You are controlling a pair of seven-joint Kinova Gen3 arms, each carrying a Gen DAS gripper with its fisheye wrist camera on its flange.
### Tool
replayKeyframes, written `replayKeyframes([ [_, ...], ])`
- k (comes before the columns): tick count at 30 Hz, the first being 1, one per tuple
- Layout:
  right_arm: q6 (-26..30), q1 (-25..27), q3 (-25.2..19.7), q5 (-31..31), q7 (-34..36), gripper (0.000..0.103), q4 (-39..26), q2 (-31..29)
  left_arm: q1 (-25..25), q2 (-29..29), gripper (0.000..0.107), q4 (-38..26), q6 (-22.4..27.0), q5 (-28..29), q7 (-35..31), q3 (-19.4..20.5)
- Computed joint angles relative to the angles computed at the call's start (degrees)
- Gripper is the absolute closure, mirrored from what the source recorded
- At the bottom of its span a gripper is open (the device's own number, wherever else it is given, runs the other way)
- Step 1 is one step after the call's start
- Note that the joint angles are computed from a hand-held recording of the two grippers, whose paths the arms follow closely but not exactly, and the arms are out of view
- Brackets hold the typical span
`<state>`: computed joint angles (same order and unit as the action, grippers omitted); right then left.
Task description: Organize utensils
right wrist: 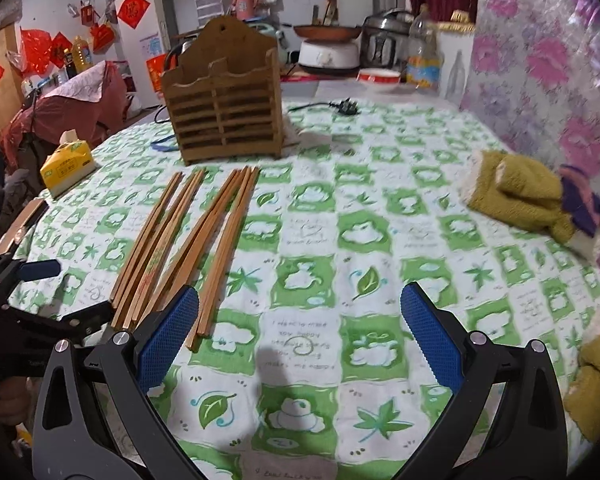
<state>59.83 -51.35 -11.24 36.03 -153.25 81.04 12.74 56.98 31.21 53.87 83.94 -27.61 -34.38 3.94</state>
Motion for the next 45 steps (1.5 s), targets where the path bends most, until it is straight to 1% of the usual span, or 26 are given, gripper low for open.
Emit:
replayKeyframes([
  [3,-1.8,0.9,-0.1,-1.5,0.9,0.006,0.7,-0.3,-0.3,0.2,0.01,-0.3,-0.4,0.0,-0.9,0.1],
  [6,-2.2,0.9,0.0,-1.5,0.5,0.006,1.0,-0.4,-0.2,0.9,0.009,-1.2,0.5,-1.0,-2.7,-0.4],
  [8,-2.4,0.9,-0.1,-1.4,0.6,0.006,1.3,-0.5,1.0,1.3,0.009,-1.1,2.6,-3.3,-2.0,-1.7],
  [9,-2.1,0.8,-0.2,-1.2,0.9,0.006,1.3,-0.4,1.9,1.0,0.009,0.0,3.4,-4.6,-0.7,-3.0],
  [10,-1.5,0.6,-0.3,-1.1,1.7,0.006,1.0,-0.2,1.9,0.4,0.009,1.3,3.3,-5.0,0.4,-3.1],
  [13,0.2,0.4,-0.8,-2.1,5.2,0.006,0.0,0.3,-1.3,-3.3,0.009,6.5,-1.2,-2.2,3.5,-0.9],
  [14,1.6,0.0,-0.9,-2.1,6.6,0.006,-0.9,0.9,-2.5,-4.2,0.009,7.9,-2.6,-1.1,4.4,-0.3],
  [16,3.9,-0.9,-0.9,-2.0,9.0,0.006,-2.4,1.9,-4.6,-5.6,0.009,10.0,-5.2,0.7,5.7,0.7],
  [17,4.1,-1.4,-0.8,-1.8,9.6,0.006,-2.5,2.0,-5.6,-6.1,0.009,10.7,-6.3,1.6,6.1,1.2],
  [19,6.0,-2.2,-0.5,-1.7,11.3,0.006,-4.1,3.2,-5.7,-6.0,0.009,10.6,-6.2,1.1,6.3,1.6],
  [21,7.4,-2.3,-0.1,-3.0,12.9,0.006,-5.8,4.4,-5.5,-5.7,0.009,10.2,-5.7,0.6,6.5,1.8],
  [26,8.3,-1.0,1.1,-7.4,14.6,0.006,-7.9,5.8,-5.8,-6.2,0.009,10.9,-6.3,0.5,6.8,2.2],
  [28,8.6,-0.1,1.2,-9.8,16.6,0.006,-9.3,6.7,-5.8,-6.1,0.009,10.9,-6.2,0.5,6.8,2.2],
  [30,8.4,-0.2,1.5,-10.4,17.7,0.006,-10.0,7.3,-5.8,-6.2,0.009,10.9,-6.2,0.4,6.9,2.3],
  [33,7.5,-0.4,2.3,-10.7,18.0,0.014,-9.7,7.3,-5.8,-6.1,0.009,10.9,-6.2,0.4,6.8,2.3],
  [35,7.7,-0.1,3.5,-11.1,14.8,0.021,-9.3,7.0,-5.8,-6.1,0.009,10.9,-6.2,0.4,6.9,2.3],
  [37,5.4,1.8,3.8,-12.8,11.8,0.029,-7.0,5.5,-5.7,-6.0,0.009,10.7,-6.0,0.3,6.6,2.4],
  [38,4.5,2.1,3.6,-12.7,11.3,0.03,-6.2,5.0,-5.7,-5.9,0.009,10.5,-5.9,0.2,6.5,2.4],
  [39,4.4,2.2,3.2,-12.6,11.6,0.03,-6.1,4.9,-5.6,-5.9,0.009,10.5,-5.8,0.2,6.5,2.4],
  [44,4.5,1.3,2.0,-11.1,15.1,0.041,-6.9,5.6,-4.4,-5.2,0.01,9.4,-4.6,-1.3,5.1,2.3],
  [45,3.9,1.6,1.9,-11.6,15.4,0.042,-6.5,5.3,-4.2,-5.1,0.013,9.3,-4.9,-1.6,4.2,2.4],
])
